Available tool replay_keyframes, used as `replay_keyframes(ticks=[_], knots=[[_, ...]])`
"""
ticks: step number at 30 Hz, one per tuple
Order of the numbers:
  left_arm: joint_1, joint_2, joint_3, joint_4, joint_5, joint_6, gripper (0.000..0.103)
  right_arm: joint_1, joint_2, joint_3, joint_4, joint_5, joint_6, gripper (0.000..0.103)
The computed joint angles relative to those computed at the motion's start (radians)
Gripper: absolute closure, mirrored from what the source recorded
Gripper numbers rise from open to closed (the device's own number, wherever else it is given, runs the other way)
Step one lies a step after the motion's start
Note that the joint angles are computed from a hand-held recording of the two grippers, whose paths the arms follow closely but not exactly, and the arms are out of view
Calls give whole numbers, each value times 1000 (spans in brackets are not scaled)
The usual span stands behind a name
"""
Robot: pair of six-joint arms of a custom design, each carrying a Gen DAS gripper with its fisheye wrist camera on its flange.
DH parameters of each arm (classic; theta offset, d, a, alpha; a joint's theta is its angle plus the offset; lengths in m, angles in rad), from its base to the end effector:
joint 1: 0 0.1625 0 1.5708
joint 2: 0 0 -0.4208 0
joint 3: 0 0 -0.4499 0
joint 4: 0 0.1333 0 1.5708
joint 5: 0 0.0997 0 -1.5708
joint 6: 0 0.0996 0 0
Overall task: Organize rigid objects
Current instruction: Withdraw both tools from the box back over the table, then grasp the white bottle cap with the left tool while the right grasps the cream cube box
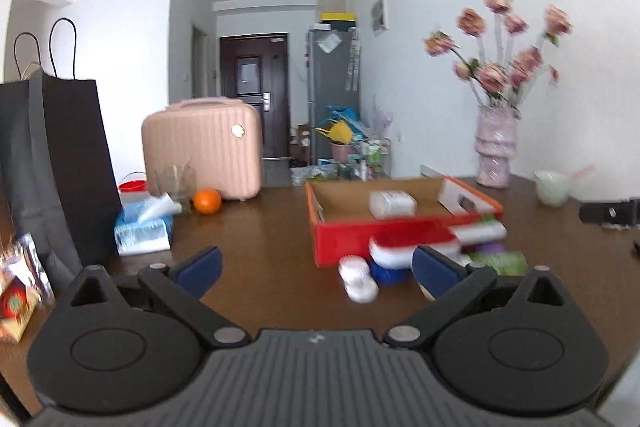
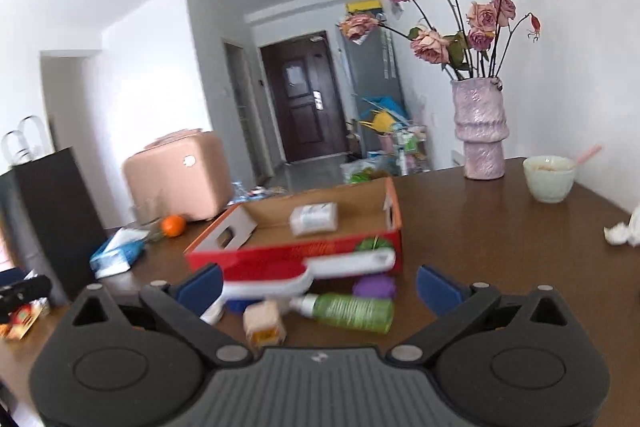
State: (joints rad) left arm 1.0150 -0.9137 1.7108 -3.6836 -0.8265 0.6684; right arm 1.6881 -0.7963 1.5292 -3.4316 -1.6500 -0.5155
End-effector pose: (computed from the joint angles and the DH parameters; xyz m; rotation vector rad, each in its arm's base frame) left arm -0.1816 -0.6729 0.2518 0.6352 1.9221 -1.4526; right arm 0.2136 -0.7412 0.2098 0.7017 -2.3398 1.4948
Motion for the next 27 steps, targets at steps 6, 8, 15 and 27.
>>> replay_keyframes(ticks=[6, 8, 15, 27], knots=[[0, -5, 104, 9, 5, -70, 0, -50, -23, 162, -116, 44, 40, 0], [-2, 26, 81, -9, 34, -53, 0, -43, 0, 165, -145, -16, -19, 0], [35, 87, -48, 273, -27, -166, 0, -27, 37, 134, -163, -83, -140, 0], [92, 210, -282, 580, -62, -324, 48, -4, 110, -33, 1, -81, -291, 15]])
